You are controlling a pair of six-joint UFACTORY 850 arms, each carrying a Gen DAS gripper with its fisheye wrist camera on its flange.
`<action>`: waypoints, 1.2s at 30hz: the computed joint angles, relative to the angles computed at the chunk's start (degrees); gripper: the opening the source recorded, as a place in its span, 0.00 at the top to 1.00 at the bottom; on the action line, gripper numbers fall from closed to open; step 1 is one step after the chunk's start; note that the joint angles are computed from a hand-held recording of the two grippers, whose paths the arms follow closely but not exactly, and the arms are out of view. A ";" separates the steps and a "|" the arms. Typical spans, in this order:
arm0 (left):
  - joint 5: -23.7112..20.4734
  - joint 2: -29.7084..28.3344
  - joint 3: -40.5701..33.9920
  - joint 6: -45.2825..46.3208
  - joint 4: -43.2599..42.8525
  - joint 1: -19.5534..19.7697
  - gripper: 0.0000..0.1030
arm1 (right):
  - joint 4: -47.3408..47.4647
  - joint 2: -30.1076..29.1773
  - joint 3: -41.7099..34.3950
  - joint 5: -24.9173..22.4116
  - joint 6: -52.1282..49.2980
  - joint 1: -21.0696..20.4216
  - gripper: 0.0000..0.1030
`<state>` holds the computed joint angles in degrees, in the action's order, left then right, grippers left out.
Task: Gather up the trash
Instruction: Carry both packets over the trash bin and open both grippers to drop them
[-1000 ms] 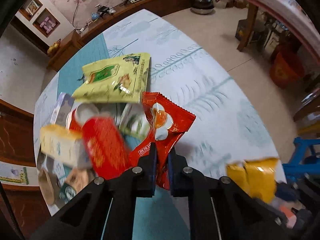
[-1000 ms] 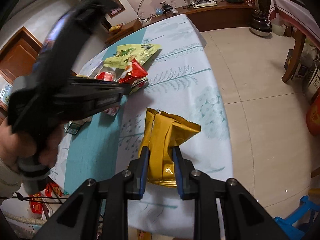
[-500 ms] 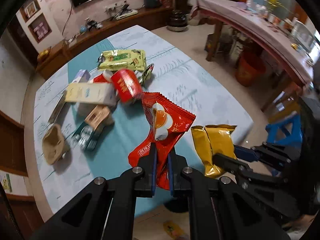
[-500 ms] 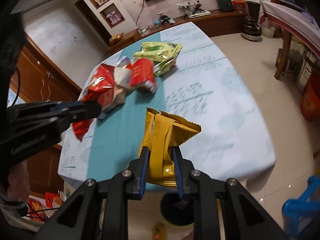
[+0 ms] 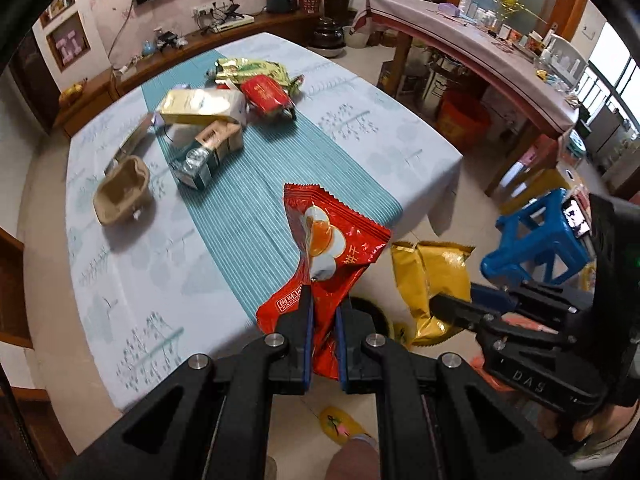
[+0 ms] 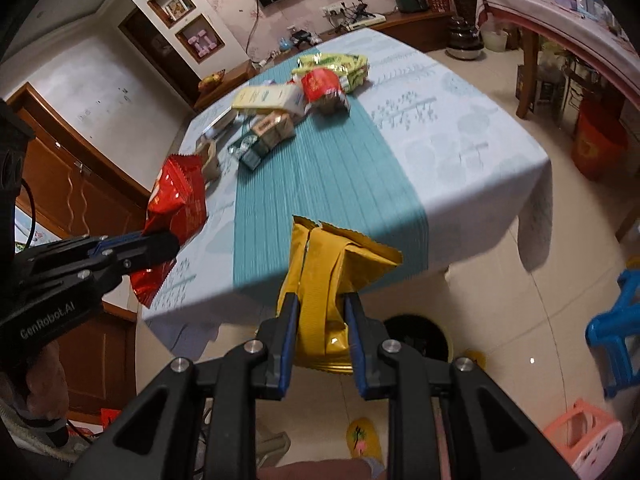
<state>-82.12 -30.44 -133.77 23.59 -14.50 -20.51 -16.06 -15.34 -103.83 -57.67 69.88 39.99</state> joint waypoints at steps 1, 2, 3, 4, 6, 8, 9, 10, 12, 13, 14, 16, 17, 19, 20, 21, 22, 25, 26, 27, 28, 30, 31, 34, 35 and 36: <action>0.33 0.79 1.37 0.22 -0.16 -0.14 0.93 | 0.22 0.17 0.14 -0.51 0.52 0.58 0.78; 0.61 1.90 3.20 0.72 -0.51 -0.13 0.93 | 0.47 0.28 0.27 -1.14 1.00 1.13 0.78; 0.92 2.74 4.70 0.96 -0.70 -0.22 0.93 | 0.54 0.45 0.48 -1.58 1.48 1.69 0.78; 1.16 3.47 6.19 1.10 -0.94 -0.32 0.93 | 0.71 0.62 0.75 -1.86 1.80 2.05 0.78; 1.81 5.11 9.86 1.03 -1.29 -0.50 0.93 | 1.41 1.31 2.20 -1.86 2.59 2.49 0.78; 2.42 6.41 13.39 0.61 -1.44 -0.77 0.93 | 2.39 2.18 4.21 -1.43 3.36 2.57 0.78; 2.96 7.20 15.51 0.45 -1.45 -0.97 0.93 | 2.89 2.73 5.67 -0.98 3.84 2.53 0.78; 3.61 7.99 17.88 0.38 -1.41 -1.14 0.93 | 3.34 3.21 7.00 -0.44 4.20 2.45 0.78; 5.17 9.63 23.19 -0.01 -1.67 -1.55 0.93 | 4.01 4.40 10.56 1.19 4.88 2.16 0.78; 5.94 10.19 25.66 -0.41 -1.81 -1.77 0.93 | 4.39 5.11 12.87 2.37 5.21 1.93 0.78; 6.89 10.74 28.11 -0.71 -1.83 -1.97 0.93 | 4.64 5.67 14.77 3.30 5.59 1.77 0.78; 9.60 11.79 33.47 -1.67 -1.57 -2.54 0.93 | 6.10 6.74 19.66 6.04 6.04 1.17 0.78; 11.18 12.19 36.12 -2.33 -1.50 -2.80 0.93 | 6.82 6.97 21.42 7.15 6.06 0.89 0.78; 13.39 12.30 40.07 -3.76 -1.18 -3.18 0.93 | 8.63 7.54 25.82 10.35 5.94 0.47 0.78; 14.61 12.18 42.06 -4.59 -1.10 -3.39 0.93 | 9.51 7.59 27.64 11.75 5.64 0.26 0.78; 15.52 12.00 43.40 -5.13 -0.99 -3.56 0.93 | 10.50 7.57 29.53 13.37 5.23 -0.01 0.78; 16.66 11.71 44.95 -5.58 -0.91 -3.78 0.93 | 11.47 7.48 31.37 15.21 4.91 -0.32 0.77; 20.27 10.89 49.05 -6.23 -0.97 -4.60 0.93 | 13.70 6.48 35.49 19.61 4.20 -1.17 0.77; 21.22 10.38 49.89 -6.37 -0.98 -4.87 0.92 | 14.15 6.22 36.74 21.23 4.31 -1.41 0.77; 22.35 9.90 50.82 -6.45 -1.09 -5.16 0.92 | 14.61 5.83 38.07 23.02 4.48 -1.71 0.77; 23.56 9.33 51.68 -6.70 -1.02 -5.49 0.92 | 14.94 5.50 39.05 24.41 4.59 -1.90 0.77; 25.43 8.26 52.96 -6.92 -1.37 -5.93 0.92 | 15.20 4.70 40.90 27.15 4.83 -2.27 0.77; 26.32 7.48 53.41 -7.17 -1.49 -6.11 0.91 | 15.38 4.10 41.61 28.17 4.69 -2.43 0.77; 28.00 5.59 54.26 -8.03 -1.82 -6.89 0.91 | 17.05 2.56 43.32 31.16 3.25 -2.93 0.77; 28.45 5.01 54.32 -8.32 -1.86 -7.26 0.90 | 17.51 2.30 43.66 31.68 2.77 -3.07 0.77; 29.06 4.39 54.50 -8.43 -1.81 -7.64 0.89 | 18.01 1.90 44.17 32.67 2.24 -3.25 0.77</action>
